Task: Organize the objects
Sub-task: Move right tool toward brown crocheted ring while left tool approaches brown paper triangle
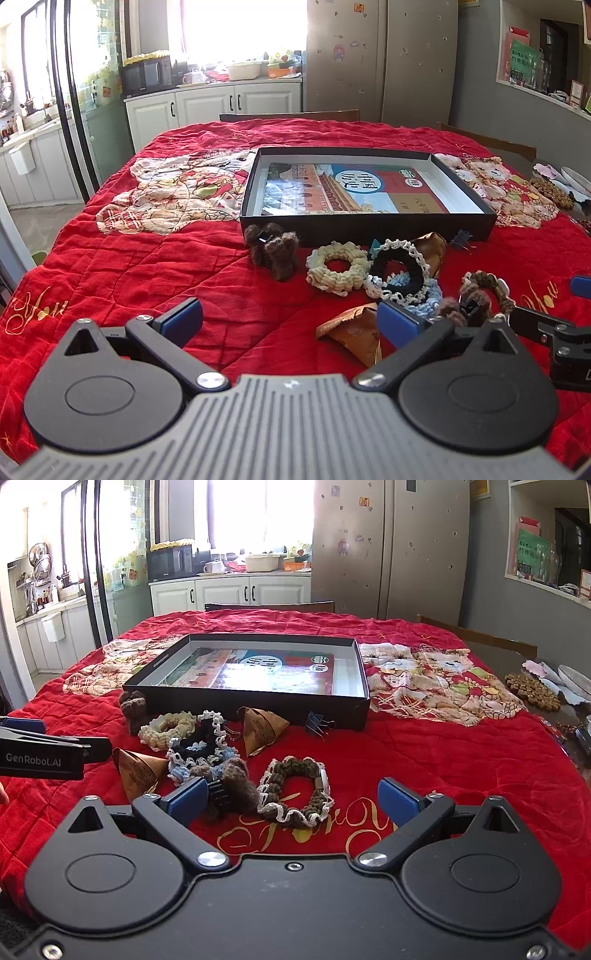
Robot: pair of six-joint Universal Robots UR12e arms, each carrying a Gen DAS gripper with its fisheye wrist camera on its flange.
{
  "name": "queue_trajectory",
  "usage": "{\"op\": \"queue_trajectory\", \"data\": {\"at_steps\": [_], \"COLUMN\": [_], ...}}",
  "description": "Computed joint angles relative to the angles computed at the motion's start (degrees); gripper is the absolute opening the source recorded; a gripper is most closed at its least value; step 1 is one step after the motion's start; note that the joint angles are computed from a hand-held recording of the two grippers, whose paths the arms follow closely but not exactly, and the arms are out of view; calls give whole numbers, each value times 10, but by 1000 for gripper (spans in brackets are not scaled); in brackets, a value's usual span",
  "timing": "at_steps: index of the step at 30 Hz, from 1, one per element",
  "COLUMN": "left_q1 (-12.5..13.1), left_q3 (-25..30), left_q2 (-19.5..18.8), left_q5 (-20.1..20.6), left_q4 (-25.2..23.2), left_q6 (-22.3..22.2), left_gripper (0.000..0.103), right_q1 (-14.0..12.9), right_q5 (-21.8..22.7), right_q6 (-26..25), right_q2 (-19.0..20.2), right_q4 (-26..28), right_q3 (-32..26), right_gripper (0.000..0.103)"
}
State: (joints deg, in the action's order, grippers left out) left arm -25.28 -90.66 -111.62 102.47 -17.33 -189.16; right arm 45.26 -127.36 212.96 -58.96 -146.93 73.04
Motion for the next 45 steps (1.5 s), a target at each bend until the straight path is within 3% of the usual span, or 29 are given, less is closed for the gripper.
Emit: {"op": "queue_trajectory", "data": {"at_steps": [13,18,26,35,45], "left_q1": [1,6,9,15,24], "left_q3": [0,1,0,6,10], "left_q2": [0,-1,-6,-19,-24], "left_q5": [-8,-31,-61,-89,-131], "left_q4": [-4,-13,-8,0,-22], "left_q6": [5,10,51,68,67], "left_gripper": [103,103,103,97,80], "right_q1": [0,-3,-8,-22,-36], "right_q5": [-1,-5,-15,13,65], "right_q6": [4,19,11,-1,-5], "right_q2": [1,-2,-2,3,9], "right_q4": [4,8,3,2,6], "right_q3": [-1,2,10,12,8], "right_gripper": [99,97,76,49,41]}}
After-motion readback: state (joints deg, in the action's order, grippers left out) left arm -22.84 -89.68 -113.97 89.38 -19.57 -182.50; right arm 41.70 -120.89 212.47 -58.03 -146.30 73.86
